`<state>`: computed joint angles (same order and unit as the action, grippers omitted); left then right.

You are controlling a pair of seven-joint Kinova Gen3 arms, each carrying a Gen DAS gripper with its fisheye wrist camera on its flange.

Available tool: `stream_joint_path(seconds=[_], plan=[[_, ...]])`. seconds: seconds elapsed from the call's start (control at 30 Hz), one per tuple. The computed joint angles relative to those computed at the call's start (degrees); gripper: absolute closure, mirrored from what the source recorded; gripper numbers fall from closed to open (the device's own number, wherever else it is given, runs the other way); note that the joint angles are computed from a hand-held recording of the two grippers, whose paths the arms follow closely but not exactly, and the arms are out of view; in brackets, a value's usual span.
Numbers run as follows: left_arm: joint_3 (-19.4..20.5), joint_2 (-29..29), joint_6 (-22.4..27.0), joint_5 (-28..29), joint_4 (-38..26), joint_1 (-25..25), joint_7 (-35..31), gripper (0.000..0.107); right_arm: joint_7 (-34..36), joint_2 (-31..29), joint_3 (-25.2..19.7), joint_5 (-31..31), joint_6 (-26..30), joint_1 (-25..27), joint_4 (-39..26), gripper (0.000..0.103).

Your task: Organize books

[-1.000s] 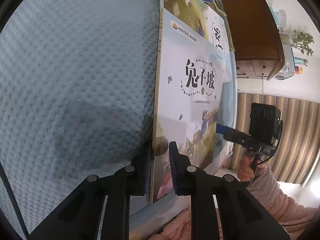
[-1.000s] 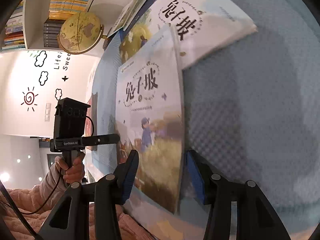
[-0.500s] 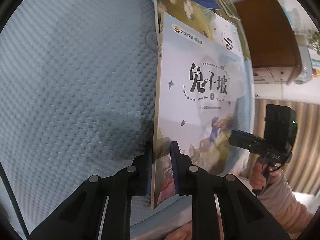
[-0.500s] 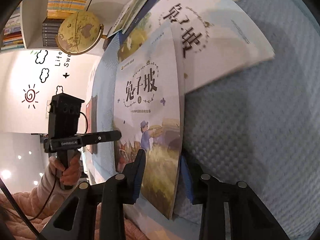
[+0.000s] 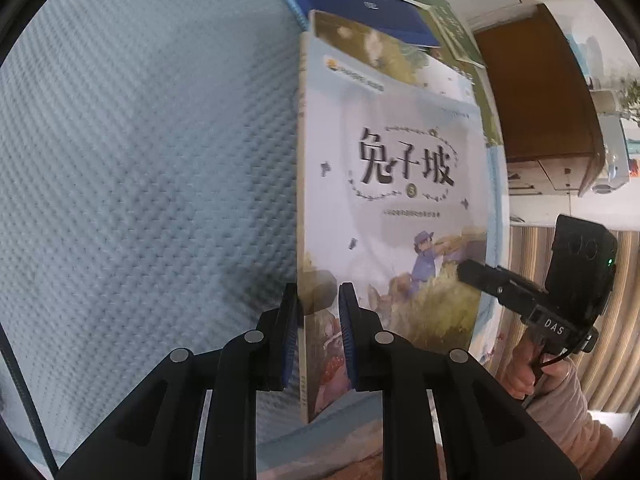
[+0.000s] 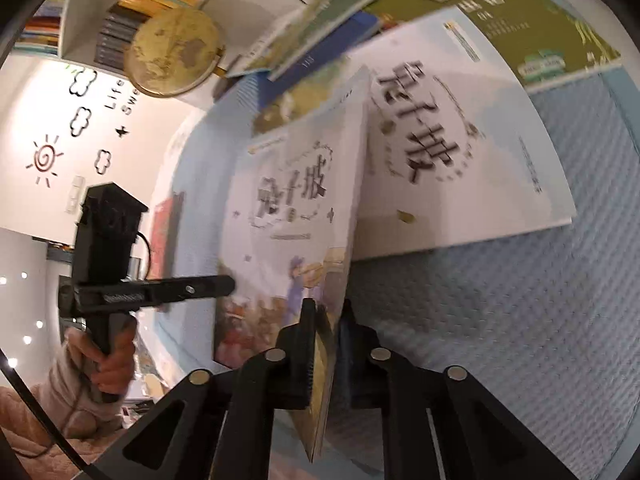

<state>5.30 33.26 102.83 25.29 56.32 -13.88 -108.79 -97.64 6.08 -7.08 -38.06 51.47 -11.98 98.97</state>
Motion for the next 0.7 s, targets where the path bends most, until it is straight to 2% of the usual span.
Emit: stream_joint_path(seconds=[0.1,0.3,0.47,0.7], plan=[[-0.2,-1.3,-0.3,-2.3,-0.6,0.9,-1.8,0.091,-1.2,-0.1,-0.2,1.8,0.8,-0.7,-2.2,0.094],[-0.1,-1.2,2.5,-1.6,-5.1,-0.8,-3.3,0.091,-5.5,-0.4,-0.4,5.5,1.5,-2.4,-6.0,0.094],[0.0,-0.4,5.2,-1.9,-10.8,-2.0,-4.5,0.091,-8.7,0.2,-1.2,8.2,1.2,-4.3,-9.4,0.094],[0.5,2.0,9.7,-0.6,-19.7,-6.5,-5.2,0.091,-14.2,3.1,-2.6,13.4,1.4,-8.1,-17.1,0.094]])
